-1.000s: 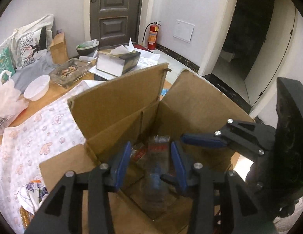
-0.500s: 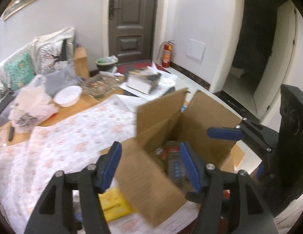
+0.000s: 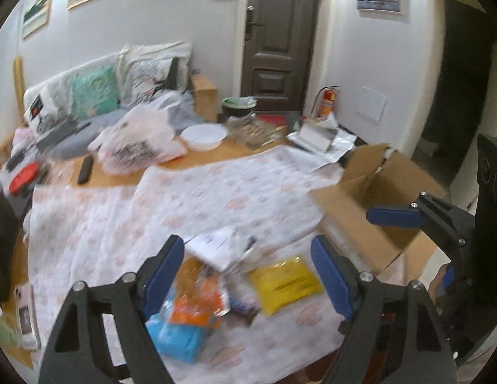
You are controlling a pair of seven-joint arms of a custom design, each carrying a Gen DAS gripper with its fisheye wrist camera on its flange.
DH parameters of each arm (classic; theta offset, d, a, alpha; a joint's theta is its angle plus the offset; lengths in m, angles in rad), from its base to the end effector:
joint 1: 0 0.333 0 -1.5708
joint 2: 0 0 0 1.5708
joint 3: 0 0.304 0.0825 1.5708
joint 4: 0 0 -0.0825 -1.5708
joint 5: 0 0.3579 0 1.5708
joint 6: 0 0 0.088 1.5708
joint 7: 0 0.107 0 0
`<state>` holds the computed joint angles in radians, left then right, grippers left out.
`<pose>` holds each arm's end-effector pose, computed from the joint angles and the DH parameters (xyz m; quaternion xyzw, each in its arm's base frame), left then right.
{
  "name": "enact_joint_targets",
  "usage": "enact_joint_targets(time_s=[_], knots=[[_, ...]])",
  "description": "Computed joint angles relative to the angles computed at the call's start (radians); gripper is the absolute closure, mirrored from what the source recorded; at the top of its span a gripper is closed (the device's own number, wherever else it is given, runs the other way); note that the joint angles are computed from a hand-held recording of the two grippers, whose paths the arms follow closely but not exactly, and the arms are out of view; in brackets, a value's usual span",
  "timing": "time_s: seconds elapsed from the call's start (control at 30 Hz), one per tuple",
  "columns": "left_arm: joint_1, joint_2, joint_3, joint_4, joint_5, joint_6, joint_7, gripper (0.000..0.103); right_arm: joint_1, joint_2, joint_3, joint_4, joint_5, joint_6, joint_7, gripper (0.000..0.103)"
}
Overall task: Organize snacks
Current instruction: 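Move both tools back over the snacks toward the white printed bag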
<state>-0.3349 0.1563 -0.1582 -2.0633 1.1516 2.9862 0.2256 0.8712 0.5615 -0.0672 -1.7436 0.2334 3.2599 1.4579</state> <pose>0.4787 -0.3265 0.4233 -0.5688 0.7077 -0.3531 0.2255 0.4886 0.4862 0.3773 -0.8053 0.3747 -0.1703 0.4266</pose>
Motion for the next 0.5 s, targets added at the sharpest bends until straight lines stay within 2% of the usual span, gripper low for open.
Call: enact_joint_targets(time_s=[0.07, 0.13, 0.2, 0.33, 0.43, 0.5], knots=[[0.015, 0.000, 0.019, -0.037, 0.026, 0.035, -0.036, 0.024, 0.009, 0.061, -0.001, 0.090, -0.005, -0.061, 0.014, 0.001], [0.033, 0.011, 0.033, -0.061, 0.038, 0.076, -0.054, 0.024, -0.047, 0.121, 0.075, 0.173, -0.020, -0.110, 0.007, 0.001], [0.042, 0.026, 0.053, -0.075, 0.061, 0.109, -0.084, 0.024, -0.074, 0.168, 0.115, 0.232, -0.027, -0.151, 0.013, 0.001], [0.059, 0.082, 0.081, -0.076, 0.043, 0.179, -0.073, 0.024, -0.058, 0.286, 0.087, 0.395, -0.056, -0.245, 0.085, 0.001], [0.055, 0.130, 0.101, -0.049, -0.017, 0.211, -0.017, 0.024, -0.019, 0.373, 0.000, 0.522, -0.093, -0.323, 0.208, 0.008], [0.082, 0.165, 0.077, -0.028, -0.092, 0.227, 0.058, 0.024, -0.014, 0.425, -0.041, 0.601, -0.114, -0.371, 0.288, 0.008]])
